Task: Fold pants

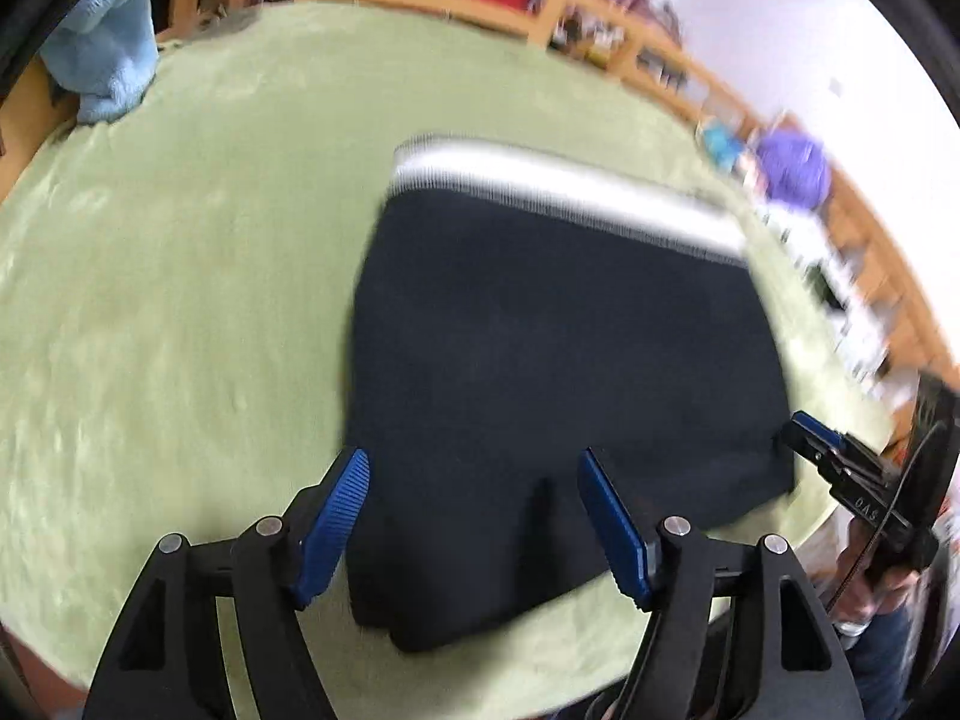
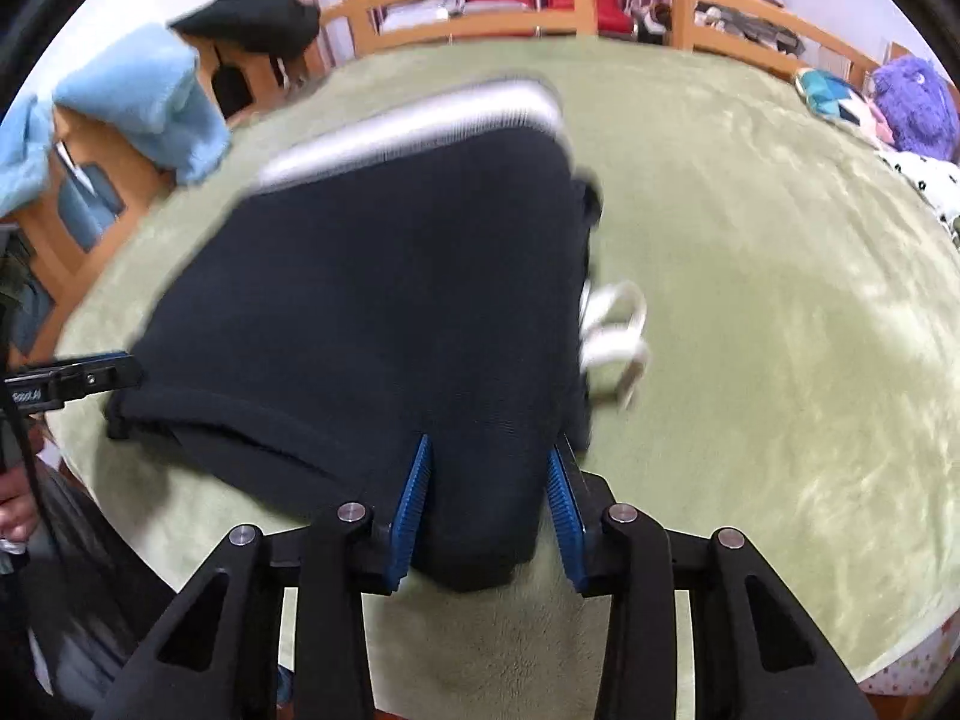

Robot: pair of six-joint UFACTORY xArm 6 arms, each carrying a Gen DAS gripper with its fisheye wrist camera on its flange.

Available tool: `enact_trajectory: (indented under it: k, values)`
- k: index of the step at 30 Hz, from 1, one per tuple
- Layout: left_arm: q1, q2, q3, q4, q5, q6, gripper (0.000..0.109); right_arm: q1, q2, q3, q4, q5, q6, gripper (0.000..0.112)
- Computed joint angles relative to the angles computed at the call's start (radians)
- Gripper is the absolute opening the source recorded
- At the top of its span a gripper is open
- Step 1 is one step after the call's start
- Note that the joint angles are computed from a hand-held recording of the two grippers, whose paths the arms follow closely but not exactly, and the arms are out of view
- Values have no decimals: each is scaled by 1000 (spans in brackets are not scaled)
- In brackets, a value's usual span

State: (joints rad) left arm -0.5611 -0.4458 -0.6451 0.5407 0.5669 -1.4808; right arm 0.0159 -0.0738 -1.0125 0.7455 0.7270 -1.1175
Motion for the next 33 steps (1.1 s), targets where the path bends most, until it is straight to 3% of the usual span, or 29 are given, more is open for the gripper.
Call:
enact_trajectory:
  k: [1,3,6,9,10,12,14,15,17,19,20,23,27,28,30,33]
  values:
    - [22,-1,-6,2,-2,15,70,3,8,-17,33,-13,-26,40]
    - [85,32,-50,2,-15,77,70,36,60,-103,68,-44,-40,60]
    - [151,88,-110,5,-35,120,70,79,185,-250,86,-85,-23,62]
    - [192,87,-96,-26,-93,151,70,107,386,-461,-44,-71,150,64]
    - [204,83,-89,-28,-105,165,70,107,455,-536,-97,-22,220,62]
    - [209,106,-113,-18,-100,166,70,99,508,-592,-77,41,261,36]
    - [201,134,-144,-12,-89,156,70,61,488,-593,64,107,171,15]
    - [200,141,-152,0,-101,149,70,19,478,-604,146,187,165,15]
    - [200,153,-166,39,-122,123,70,-16,459,-586,184,222,175,15]
    - [204,188,-186,51,-148,116,70,15,452,-528,72,91,179,19]
    - [203,209,-200,41,-155,126,70,31,462,-517,27,47,205,27]
    - [194,301,-273,17,-134,160,70,32,441,-499,22,34,221,43]
    - [169,394,-352,13,-61,190,70,27,320,-378,127,-66,127,43]
    - [168,415,-362,-14,-56,206,70,27,298,-349,134,-54,96,43]
    - [165,457,-382,-46,-25,219,70,42,263,-287,101,-68,70,41]
    - [155,458,-381,-40,10,208,70,76,288,-245,-3,-134,154,37]
